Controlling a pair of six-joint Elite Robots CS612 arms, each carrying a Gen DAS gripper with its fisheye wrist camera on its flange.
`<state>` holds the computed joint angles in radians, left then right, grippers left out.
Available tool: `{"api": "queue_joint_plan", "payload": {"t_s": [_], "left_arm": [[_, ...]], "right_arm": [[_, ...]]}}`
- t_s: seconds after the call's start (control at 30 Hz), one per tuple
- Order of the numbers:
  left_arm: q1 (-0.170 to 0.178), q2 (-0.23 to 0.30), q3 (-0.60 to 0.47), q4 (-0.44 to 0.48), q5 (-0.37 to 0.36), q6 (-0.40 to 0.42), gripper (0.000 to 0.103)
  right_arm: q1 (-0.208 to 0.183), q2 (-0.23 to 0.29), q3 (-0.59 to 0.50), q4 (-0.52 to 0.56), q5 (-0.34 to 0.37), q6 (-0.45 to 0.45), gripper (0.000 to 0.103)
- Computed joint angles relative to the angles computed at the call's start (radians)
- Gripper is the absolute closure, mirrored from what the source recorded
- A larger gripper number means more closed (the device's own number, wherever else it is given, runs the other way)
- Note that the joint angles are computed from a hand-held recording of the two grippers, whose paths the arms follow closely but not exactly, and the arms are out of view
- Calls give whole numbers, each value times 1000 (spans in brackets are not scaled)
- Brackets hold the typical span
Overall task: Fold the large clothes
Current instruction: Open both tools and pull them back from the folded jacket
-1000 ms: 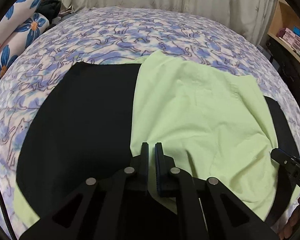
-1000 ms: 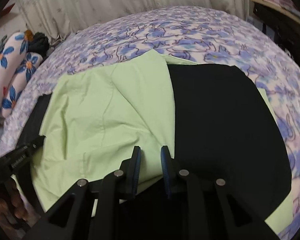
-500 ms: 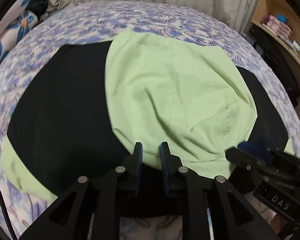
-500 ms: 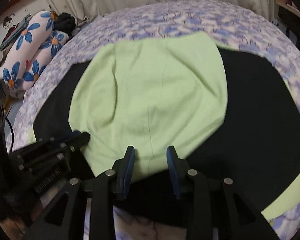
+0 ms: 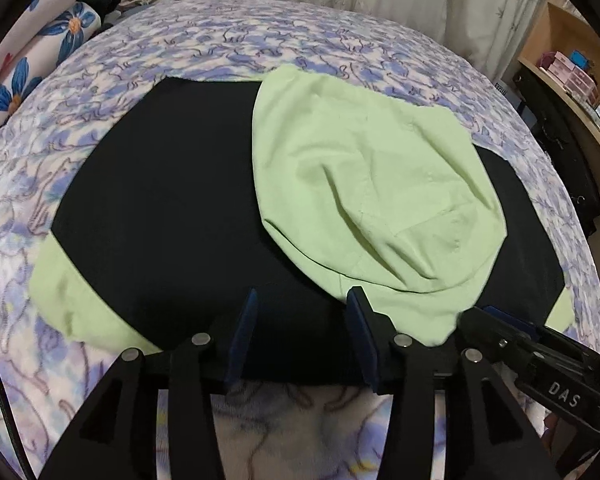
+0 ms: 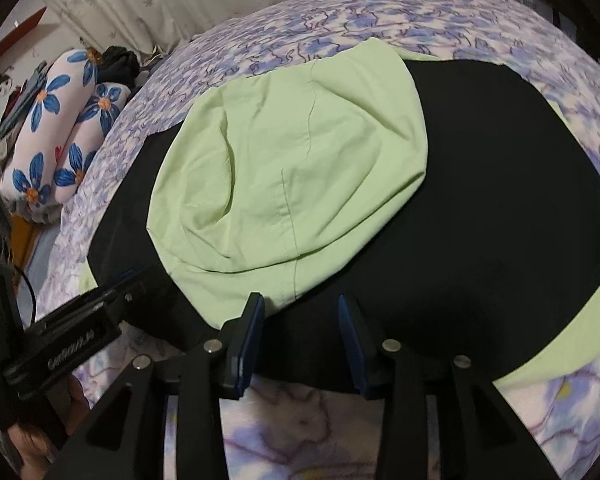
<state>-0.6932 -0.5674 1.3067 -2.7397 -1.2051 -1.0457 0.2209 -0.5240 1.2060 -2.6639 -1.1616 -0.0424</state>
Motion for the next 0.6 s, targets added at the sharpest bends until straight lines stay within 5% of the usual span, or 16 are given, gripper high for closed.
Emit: {"api": "queue_joint_plan", "payload": {"t_s": [0.5, 0.6], "left_arm": [[-41, -100, 121, -92, 38, -5, 47], [-50, -122, 156, -110, 40, -7, 36]], "right_arm": [[-1, -137, 172, -100, 60, -126, 65], [2, -169, 211, -106, 65, -184, 65]]}}
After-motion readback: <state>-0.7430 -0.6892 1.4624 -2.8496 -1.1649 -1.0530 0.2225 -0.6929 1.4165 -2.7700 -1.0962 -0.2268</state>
